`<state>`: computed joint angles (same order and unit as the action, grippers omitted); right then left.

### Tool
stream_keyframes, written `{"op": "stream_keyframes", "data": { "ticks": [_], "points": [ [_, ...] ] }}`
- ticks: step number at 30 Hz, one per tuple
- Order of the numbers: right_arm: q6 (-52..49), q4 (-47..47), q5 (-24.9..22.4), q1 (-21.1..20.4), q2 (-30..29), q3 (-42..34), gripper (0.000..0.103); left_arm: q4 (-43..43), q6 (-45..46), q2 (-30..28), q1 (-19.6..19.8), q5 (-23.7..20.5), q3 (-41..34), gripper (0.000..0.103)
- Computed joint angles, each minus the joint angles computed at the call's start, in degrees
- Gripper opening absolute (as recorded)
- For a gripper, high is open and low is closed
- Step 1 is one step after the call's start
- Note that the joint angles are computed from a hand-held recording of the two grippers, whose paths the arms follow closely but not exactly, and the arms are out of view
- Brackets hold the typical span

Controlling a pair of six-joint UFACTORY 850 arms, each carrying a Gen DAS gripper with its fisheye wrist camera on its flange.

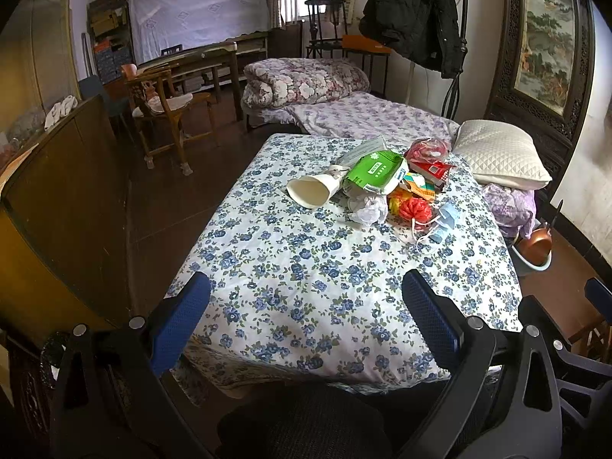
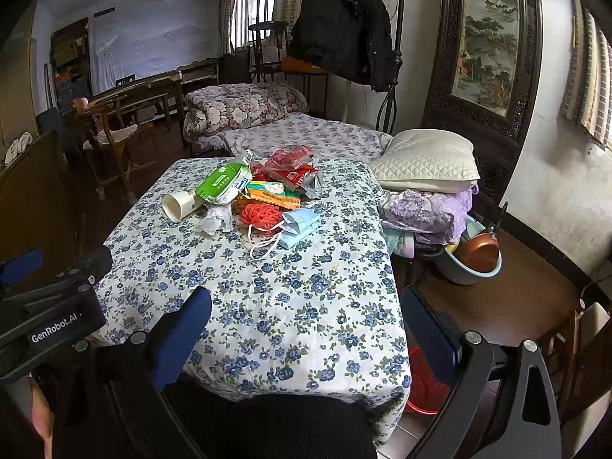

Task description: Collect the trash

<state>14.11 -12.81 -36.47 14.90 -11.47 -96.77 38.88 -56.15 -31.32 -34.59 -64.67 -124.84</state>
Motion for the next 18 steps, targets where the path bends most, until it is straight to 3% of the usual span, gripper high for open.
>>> {"op": "stream_keyframes", "data": {
  "ticks": [18],
  "points": [
    [0.2, -0.2, 0.0, 0.0, 0.0, 0.1, 0.097, 0.1, 0.0, 0.0, -0.2, -0.2, 0.0, 0.096]
  ]
}}
